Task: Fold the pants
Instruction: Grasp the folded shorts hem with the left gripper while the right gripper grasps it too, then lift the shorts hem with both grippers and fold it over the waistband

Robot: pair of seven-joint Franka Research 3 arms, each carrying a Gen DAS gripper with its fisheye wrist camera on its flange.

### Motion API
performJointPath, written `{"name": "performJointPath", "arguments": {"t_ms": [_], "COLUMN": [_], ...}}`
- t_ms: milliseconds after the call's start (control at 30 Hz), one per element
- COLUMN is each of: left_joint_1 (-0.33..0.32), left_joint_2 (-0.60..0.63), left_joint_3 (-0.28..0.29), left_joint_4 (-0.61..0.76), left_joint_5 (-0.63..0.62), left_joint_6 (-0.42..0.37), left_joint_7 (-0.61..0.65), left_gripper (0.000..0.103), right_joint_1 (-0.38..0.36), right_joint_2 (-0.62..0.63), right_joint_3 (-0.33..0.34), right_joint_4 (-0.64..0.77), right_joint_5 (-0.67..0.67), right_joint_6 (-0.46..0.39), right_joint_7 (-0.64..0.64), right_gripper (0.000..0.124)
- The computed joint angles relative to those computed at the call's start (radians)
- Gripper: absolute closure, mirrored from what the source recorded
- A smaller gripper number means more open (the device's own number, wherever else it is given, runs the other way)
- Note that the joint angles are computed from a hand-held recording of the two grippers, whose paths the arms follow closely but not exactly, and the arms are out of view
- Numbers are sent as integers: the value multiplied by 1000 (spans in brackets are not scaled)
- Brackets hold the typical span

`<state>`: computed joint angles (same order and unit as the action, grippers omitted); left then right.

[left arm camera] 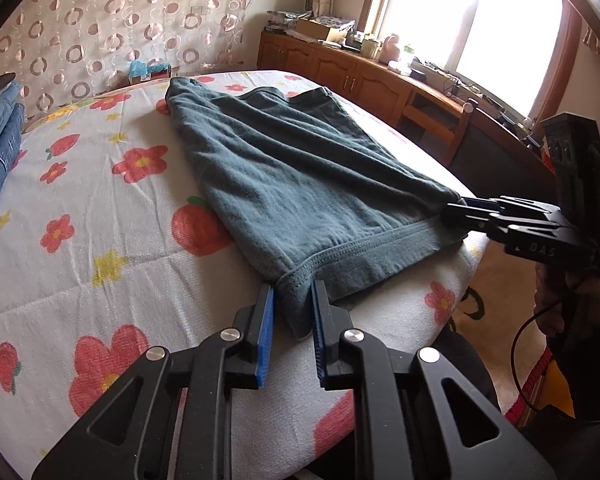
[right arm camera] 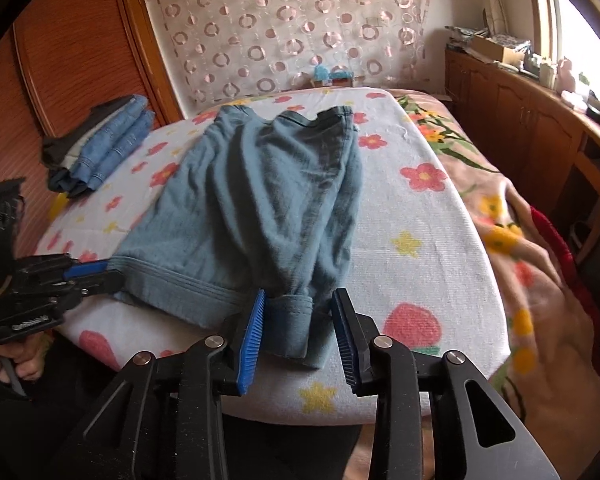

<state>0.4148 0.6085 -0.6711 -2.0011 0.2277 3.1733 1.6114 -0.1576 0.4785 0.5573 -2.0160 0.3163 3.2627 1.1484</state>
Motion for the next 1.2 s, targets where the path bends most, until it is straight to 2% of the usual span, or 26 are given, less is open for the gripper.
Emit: {"name": "performJointPath", "arguments": {"t_ms": [33, 133, 333, 400, 533, 667, 700, 733, 800, 1000, 1200], "left_joint_1": [0, -5, -11, -16, -3, -31, -26, -24, -46, -37, -33], "left_joint_2": [0, 1, 3, -2, -8, -26, -22, -18, -17, -1, 18], "left_joint_3": [0, 7, 14, 21, 12, 48, 43, 42, 66, 60, 42], "left_joint_4": [0, -1, 0, -1, -9, -6, -1, 5, 17, 17, 28], "left_joint_5": [0, 2, 13, 12, 19, 50, 57, 61, 64, 86, 93], "left_joint_6": [1, 10, 17, 18, 55, 78, 77, 75, 64, 58, 30], "left_joint_7": [0, -7, -31, -44, -83, -137, -149, -162, -188, -200, -179], "left_gripper": [85, 85, 84, 83, 83, 81, 75, 65, 51, 51, 65], "right_joint_1": [32, 58, 34, 1, 6, -26, -26, -28, -28, -48, -49], "right_joint_2": [-4, -5, 1, 10, 10, 17, 17, 17, 18, 23, 22], "right_joint_3": [-34, -62, -38, -2, -8, 19, 18, 19, 18, 32, 24], "right_joint_4": [2, 2, -5, -5, -12, -19, -21, -22, -25, -37, -48], "right_joint_5": [3, 13, -13, -25, -42, -69, -75, -81, -93, -144, -196], "right_joint_6": [1, 2, 10, 9, 25, 34, 37, 40, 44, 66, 83], "right_joint_7": [9, 22, 19, 8, 13, 22, 26, 31, 43, 80, 123], "right_gripper": [87, 79, 77, 77, 77, 77, 77, 77, 77, 77, 80]}}
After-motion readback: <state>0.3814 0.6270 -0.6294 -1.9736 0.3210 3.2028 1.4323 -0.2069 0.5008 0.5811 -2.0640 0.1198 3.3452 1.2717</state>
